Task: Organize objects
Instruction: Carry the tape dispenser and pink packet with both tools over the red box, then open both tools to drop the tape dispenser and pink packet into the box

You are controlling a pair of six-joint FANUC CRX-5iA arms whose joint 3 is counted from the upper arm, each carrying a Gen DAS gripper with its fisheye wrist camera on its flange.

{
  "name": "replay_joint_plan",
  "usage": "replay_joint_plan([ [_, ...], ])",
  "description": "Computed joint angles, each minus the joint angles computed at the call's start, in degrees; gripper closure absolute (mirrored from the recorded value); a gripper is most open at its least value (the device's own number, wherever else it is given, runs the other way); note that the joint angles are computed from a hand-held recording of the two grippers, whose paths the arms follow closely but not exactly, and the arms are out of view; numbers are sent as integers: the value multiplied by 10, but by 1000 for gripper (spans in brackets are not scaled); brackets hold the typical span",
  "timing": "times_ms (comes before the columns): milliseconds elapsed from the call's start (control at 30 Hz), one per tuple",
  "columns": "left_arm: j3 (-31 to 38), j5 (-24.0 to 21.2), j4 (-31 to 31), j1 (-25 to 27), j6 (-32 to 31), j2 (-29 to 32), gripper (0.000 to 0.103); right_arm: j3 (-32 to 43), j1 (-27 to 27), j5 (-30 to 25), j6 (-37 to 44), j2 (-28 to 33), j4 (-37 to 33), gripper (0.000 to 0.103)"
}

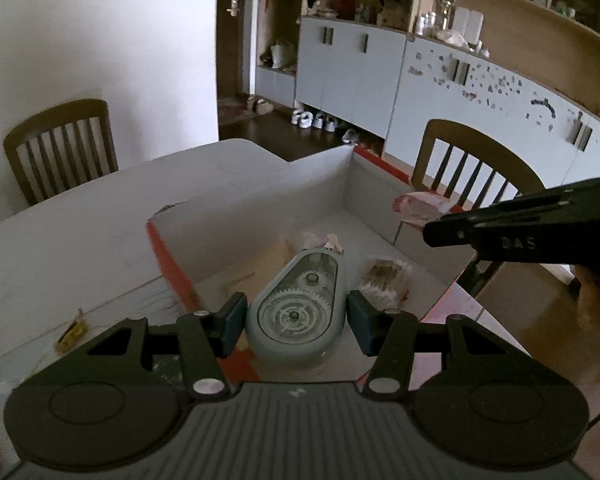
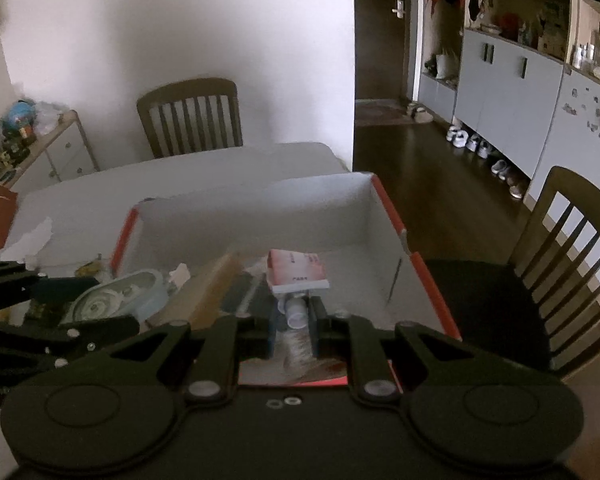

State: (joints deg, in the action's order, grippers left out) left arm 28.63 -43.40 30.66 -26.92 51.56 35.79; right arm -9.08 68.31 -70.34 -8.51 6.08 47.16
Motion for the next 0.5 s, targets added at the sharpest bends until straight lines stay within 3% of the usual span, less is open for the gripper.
replay_joint_plan([
  [500,270,-147,-101,-35,75,153,50,-9,-73,63,113,2,-77,88],
])
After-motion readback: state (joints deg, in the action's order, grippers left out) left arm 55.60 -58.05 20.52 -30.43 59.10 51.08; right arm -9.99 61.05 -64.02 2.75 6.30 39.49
